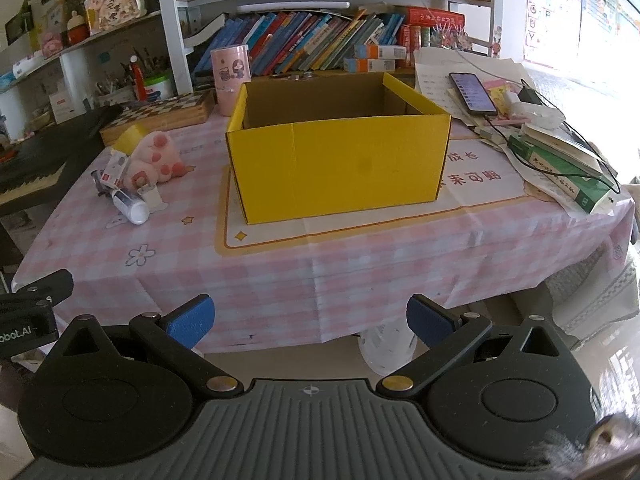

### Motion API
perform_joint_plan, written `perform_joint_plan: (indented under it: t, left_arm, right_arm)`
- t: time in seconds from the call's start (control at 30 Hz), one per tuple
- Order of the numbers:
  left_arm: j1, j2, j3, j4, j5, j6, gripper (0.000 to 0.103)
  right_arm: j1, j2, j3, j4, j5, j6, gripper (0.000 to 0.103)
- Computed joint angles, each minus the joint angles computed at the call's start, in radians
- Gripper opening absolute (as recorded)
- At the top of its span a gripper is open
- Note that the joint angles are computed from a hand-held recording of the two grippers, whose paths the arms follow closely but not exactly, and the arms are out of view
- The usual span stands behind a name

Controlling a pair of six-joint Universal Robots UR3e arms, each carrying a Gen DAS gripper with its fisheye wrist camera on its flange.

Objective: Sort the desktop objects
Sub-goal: 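Move both tools toward the cluster of objects beside the pink plush pig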

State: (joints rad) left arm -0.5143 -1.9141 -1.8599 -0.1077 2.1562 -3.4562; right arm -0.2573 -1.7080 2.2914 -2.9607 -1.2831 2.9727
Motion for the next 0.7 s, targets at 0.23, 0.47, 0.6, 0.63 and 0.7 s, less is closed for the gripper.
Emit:
perform_joint_plan:
  t: [0.23,0.47,0.6,0.63,0.7]
  left_arm:
    - [0.016,0.001,-0.001,0.000,-0.023,0.009,0.103]
    - [0.021,-0.003,-0.001,0.006,-0.026,0.014,0.103]
    - [0.030,-0.008,0.003,0.012,-0.036,0.024,0.103]
    - [0.030,-0.010,0.004,0.012,-0.036,0.023,0.103]
    - [0.029,-0.010,0.005,0.009,-0.034,0.021,0.103]
  right_arm:
    - [0.009,0.011,-0.010,-0.002,0.005,0.004,0.103]
    - [0.014,0.022,-0.018,-0.006,0.003,0.006,0.103]
    - [0.015,0.025,-0.019,-0.008,0.002,0.006,0.103]
    - [0.015,0.025,-0.019,-0.009,0.003,0.006,0.103]
    - [0.018,0.028,-0.020,-0.011,0.001,0.007,0.103]
